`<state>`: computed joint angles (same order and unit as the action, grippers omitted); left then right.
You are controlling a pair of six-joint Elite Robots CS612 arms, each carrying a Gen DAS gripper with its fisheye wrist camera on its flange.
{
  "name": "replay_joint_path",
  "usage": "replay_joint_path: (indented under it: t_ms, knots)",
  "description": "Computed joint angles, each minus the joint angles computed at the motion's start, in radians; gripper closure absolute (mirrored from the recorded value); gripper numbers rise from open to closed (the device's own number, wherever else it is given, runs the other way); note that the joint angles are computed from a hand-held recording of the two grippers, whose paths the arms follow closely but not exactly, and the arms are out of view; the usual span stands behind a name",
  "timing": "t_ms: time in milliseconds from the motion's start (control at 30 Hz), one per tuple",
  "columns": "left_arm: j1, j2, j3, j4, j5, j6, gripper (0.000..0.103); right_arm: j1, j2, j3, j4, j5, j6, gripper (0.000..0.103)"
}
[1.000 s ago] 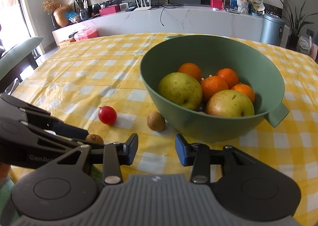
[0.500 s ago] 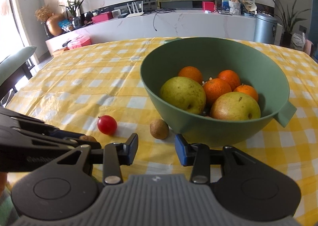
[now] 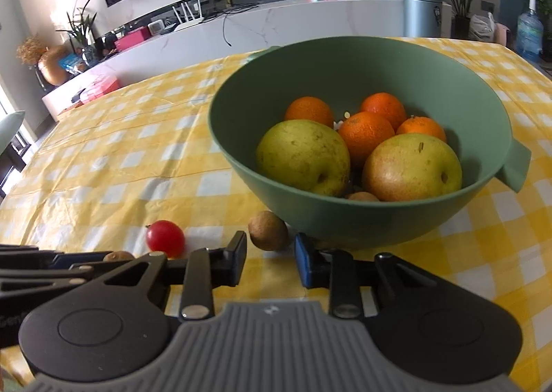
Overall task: Organize fruits
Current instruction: 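Grasp a kiwi with the left tool while the right tool grasps another kiwi, then lift both held kiwis and carry them over the green colander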
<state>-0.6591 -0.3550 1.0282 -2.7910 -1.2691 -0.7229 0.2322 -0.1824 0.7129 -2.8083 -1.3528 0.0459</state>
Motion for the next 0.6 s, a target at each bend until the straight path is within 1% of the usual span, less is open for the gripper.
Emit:
replay_joint_path:
  t_ms: [133, 167, 367, 600]
  knots:
    - [0.001, 0.004, -0.006, 0.007, -0.004, 0.002, 0.076, 0.001, 0.004, -0.006, -0.003, 0.005, -0.004, 0.078]
    - [0.000, 0.005, -0.008, 0.010, -0.004, 0.004, 0.076, 0.001, 0.006, -0.008, -0.003, 0.001, -0.010, 0.082]
    - [-0.001, 0.005, -0.005, 0.001, 0.004, 0.007, 0.076, 0.000, 0.006, -0.008, -0.004, 0.006, -0.025, 0.083]
    - [-0.005, 0.000, 0.014, -0.050, 0.021, 0.004, 0.076, -0.006, -0.028, 0.060, -0.056, 0.068, -0.089, 0.083]
